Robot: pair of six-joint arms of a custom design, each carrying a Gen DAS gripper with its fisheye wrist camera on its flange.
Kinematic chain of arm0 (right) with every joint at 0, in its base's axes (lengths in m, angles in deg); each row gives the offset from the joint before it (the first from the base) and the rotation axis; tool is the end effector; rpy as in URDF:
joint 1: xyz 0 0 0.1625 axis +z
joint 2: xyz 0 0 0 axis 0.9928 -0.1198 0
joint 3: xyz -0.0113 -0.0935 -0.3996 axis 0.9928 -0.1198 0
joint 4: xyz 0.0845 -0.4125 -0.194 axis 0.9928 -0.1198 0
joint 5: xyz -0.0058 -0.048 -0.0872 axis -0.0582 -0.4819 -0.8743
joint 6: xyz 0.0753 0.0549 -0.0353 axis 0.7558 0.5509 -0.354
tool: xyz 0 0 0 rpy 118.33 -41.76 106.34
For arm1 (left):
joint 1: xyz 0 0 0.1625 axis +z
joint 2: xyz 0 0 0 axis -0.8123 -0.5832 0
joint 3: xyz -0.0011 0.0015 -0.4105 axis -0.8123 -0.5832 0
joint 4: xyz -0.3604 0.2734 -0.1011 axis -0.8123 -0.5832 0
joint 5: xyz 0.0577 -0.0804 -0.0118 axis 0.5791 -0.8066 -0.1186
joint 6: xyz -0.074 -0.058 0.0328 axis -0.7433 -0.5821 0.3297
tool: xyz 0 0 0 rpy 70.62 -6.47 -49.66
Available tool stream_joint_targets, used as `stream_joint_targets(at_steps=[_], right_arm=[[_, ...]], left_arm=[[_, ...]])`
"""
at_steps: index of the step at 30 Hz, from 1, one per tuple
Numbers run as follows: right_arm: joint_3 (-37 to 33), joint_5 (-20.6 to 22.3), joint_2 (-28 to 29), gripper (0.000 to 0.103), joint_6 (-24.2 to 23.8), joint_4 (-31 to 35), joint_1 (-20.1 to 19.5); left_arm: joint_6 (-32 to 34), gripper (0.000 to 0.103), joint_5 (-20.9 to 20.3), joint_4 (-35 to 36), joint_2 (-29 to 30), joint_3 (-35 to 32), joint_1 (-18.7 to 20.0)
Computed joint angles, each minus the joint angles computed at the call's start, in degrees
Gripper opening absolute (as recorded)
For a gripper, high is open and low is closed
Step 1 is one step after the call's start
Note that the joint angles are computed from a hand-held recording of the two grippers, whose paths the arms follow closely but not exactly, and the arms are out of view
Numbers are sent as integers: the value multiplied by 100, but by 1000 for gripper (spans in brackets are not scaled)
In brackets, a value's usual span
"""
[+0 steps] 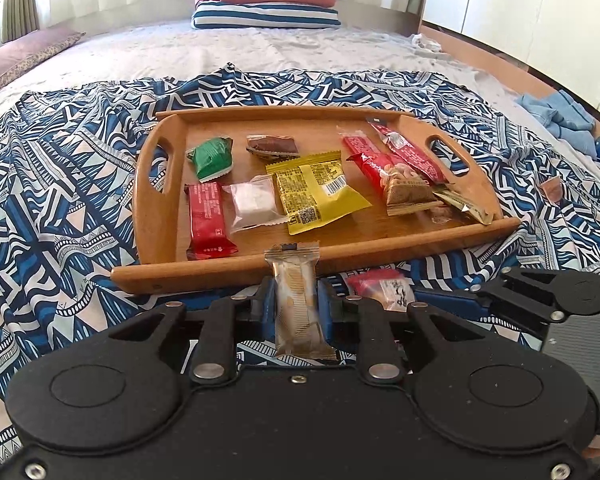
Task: Organize snacks
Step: 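Grasp the beige bar packet with left tool while right tool grasps the white-pink packet, then carry the beige bar and white-pink packet over the tray and lower them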
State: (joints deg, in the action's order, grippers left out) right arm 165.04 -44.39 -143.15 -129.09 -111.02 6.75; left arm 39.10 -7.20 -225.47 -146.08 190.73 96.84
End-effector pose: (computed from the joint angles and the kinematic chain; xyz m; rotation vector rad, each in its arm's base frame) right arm 0.1298 -0.5978 0.1690 1.4559 -2.4018 0.5855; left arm -0.2689 -0.5483 0.0975 0.1140 2.1971 -1.0199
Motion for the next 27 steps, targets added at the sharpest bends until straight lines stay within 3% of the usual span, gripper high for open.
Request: stream_joint_targets(at_steps=[2, 5, 9, 27], right_arm=[[-64, -8, 54, 54, 215, 46, -3], [-62, 98, 31, 48, 345, 60, -13], [69, 171, -44, 46, 231, -235, -19], [-69, 318, -141, 46, 510, -439, 14]], left_arm=[[-31, 21, 2, 12, -8, 12, -4], [-3, 21, 44, -3, -23, 32, -23], [83, 21, 151, -132, -35, 49, -54], [165, 21, 264, -347, -57, -39, -40]])
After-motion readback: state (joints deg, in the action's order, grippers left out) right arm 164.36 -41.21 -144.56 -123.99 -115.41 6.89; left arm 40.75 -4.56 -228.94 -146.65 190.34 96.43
